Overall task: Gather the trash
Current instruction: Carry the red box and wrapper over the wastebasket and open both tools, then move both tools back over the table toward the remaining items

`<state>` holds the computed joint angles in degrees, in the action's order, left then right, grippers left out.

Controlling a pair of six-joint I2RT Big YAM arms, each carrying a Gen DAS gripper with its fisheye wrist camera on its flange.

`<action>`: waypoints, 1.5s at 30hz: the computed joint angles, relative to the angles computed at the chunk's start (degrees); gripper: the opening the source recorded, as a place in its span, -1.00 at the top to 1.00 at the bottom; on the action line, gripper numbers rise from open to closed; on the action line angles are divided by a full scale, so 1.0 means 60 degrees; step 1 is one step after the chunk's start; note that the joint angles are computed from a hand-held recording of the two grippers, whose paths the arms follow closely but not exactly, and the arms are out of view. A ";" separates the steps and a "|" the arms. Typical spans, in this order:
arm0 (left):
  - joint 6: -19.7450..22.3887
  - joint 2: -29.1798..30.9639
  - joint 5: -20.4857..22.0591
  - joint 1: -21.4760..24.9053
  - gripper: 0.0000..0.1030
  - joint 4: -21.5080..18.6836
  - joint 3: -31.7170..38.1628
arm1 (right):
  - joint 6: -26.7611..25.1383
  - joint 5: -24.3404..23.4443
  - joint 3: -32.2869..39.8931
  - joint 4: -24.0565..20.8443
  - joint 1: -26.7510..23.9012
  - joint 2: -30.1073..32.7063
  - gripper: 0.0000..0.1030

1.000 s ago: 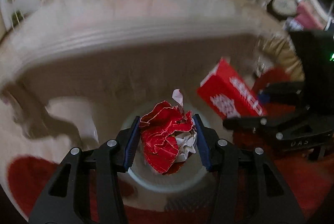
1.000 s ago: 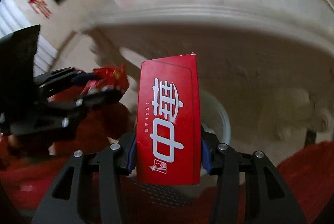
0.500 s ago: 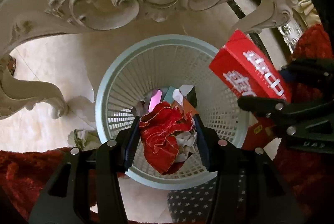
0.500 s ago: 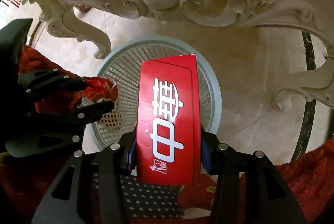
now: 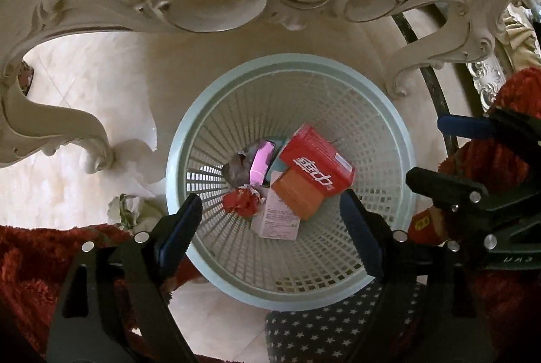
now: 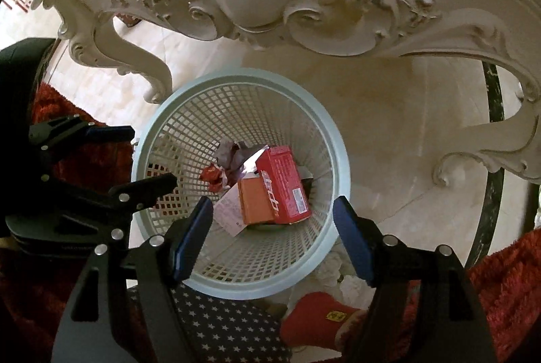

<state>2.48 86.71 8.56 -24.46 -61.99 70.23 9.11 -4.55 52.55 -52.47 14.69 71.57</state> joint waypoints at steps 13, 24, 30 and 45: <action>0.0323 -0.0791 0.0554 0.0217 -0.58 0.0093 -0.0185 | -0.0139 -0.0141 -0.0064 -0.0209 0.0032 -0.0936 -0.35; 0.0568 -0.2041 0.0438 0.0483 -0.74 0.0971 -0.0464 | -0.0709 -0.0421 0.0195 -0.0433 0.0288 -0.1441 -0.35; 0.1311 -0.2759 0.1025 0.0939 -0.74 0.0954 0.0601 | -0.0843 -0.1023 0.0943 0.0895 -0.0261 -0.2846 -0.35; -0.0083 0.3095 -0.0849 0.1830 -0.74 0.1126 0.9021 | -0.0903 0.1144 0.5453 0.2888 -0.2009 0.1725 -0.34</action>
